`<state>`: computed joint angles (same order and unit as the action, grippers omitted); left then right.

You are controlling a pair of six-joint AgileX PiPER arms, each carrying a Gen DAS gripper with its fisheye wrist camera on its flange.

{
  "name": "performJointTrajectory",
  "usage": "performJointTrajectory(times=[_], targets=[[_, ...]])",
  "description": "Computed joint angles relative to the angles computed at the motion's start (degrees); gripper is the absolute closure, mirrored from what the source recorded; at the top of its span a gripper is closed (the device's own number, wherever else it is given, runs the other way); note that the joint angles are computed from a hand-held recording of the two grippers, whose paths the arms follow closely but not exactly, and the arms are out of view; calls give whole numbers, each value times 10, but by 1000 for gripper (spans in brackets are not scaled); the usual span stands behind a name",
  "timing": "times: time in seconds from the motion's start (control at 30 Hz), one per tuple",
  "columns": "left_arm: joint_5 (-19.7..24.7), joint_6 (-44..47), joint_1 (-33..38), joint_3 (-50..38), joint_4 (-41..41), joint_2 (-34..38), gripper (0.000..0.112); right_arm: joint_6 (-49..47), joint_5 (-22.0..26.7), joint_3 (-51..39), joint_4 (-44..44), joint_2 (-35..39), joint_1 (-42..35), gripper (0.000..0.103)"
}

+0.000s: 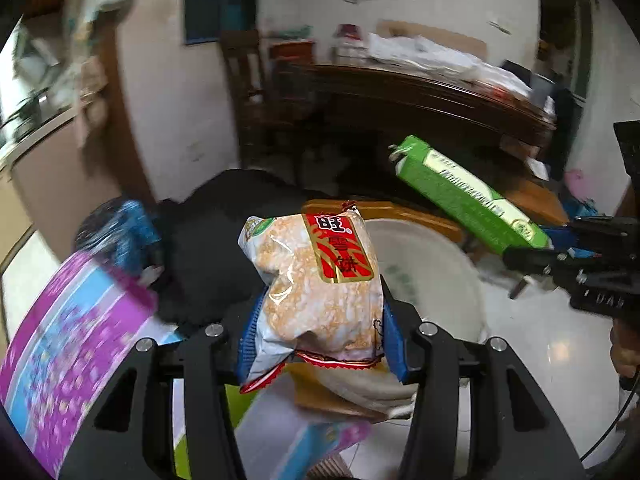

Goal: Collect trash
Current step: 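Carry the bread bag and green box over the white bucket with both tools, then open both tools to drop the bread bag and green box into the bucket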

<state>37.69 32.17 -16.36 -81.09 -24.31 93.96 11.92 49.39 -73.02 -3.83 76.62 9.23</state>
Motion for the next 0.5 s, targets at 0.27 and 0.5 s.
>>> performJointTrajectory(times=[0.27, 0.5], targets=[[42, -110, -98, -144, 137, 125, 64, -89, 31, -35, 52, 71, -118, 67], [51, -166, -118, -180, 196, 189, 64, -94, 16, -68, 55, 157, -127, 67]])
